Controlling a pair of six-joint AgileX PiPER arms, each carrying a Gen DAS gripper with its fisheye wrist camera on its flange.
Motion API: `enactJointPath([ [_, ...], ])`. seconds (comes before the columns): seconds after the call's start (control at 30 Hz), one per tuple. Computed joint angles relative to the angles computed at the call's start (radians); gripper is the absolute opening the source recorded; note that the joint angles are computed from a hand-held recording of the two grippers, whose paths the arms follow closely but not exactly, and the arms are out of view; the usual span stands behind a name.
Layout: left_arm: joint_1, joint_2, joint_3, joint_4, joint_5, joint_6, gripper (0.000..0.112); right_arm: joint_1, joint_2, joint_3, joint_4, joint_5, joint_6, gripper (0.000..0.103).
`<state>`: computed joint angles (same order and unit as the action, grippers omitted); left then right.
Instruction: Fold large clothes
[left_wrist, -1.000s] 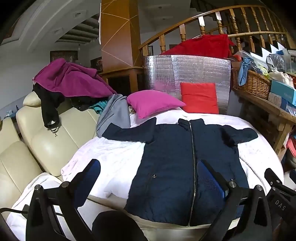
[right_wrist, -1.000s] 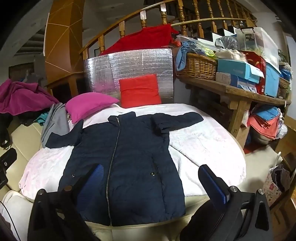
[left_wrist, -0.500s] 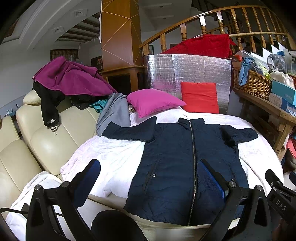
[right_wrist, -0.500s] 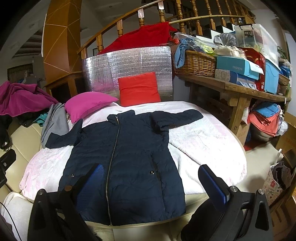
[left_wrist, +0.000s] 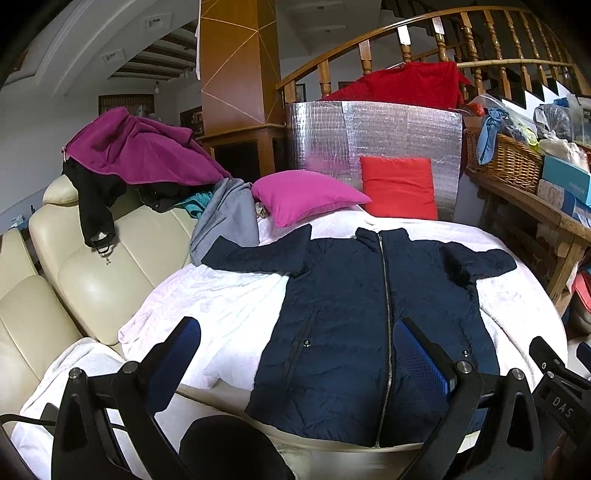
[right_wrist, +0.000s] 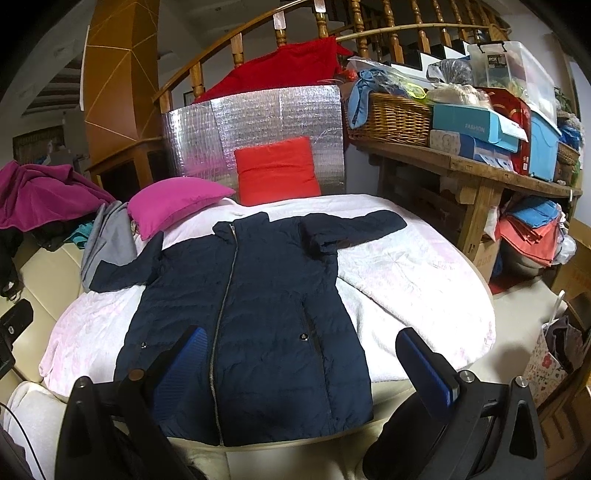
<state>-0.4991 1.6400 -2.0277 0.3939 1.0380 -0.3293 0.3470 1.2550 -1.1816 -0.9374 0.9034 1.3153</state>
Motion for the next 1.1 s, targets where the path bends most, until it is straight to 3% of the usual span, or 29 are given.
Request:
enactJointPath([
  [1.1,0.032,0.109,-0.090,-0.029,0.030,0.018,0.103,-0.098,0.083,-0.040,0.083,-0.082,-0.070,0.103],
])
